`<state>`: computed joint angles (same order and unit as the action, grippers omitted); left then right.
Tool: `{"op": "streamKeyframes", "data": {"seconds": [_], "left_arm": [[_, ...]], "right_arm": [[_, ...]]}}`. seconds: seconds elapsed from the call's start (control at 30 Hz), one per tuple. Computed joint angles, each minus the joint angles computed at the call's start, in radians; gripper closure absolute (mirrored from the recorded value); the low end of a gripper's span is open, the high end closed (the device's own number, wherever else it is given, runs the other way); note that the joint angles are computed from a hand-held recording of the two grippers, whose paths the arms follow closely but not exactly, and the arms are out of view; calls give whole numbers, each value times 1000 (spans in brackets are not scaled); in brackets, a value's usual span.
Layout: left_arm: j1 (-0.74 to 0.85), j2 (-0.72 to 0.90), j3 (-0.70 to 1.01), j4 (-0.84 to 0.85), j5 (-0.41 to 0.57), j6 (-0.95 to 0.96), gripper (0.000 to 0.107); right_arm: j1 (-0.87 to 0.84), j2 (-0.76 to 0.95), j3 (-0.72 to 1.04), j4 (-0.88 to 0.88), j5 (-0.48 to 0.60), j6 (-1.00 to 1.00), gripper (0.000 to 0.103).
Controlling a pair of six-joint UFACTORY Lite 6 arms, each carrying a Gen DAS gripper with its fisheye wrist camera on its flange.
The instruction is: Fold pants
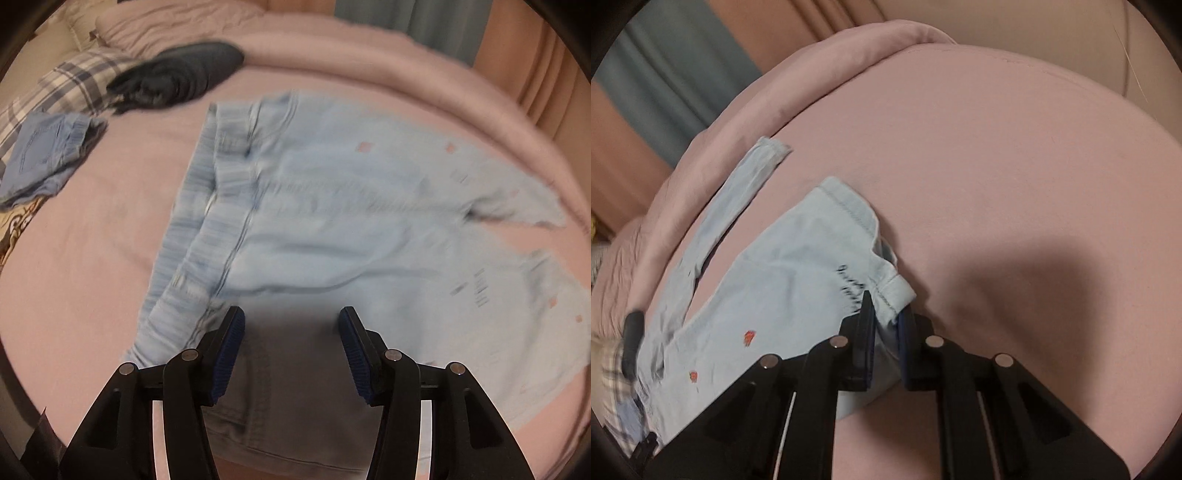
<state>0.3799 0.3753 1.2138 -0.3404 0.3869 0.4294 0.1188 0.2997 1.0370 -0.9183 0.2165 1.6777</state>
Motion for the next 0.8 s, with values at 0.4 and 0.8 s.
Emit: {"op": "streamKeyframes", "data": {"seconds": [0.4, 0.8], "left_arm": [[98, -53, -17, -234, 86, 327, 49], [80, -58, -109, -317, -63, 622, 25]], "right_arm": [[91, 8, 134, 72, 473, -180, 67], [382, 531, 721, 494, 392, -796, 46]]}}
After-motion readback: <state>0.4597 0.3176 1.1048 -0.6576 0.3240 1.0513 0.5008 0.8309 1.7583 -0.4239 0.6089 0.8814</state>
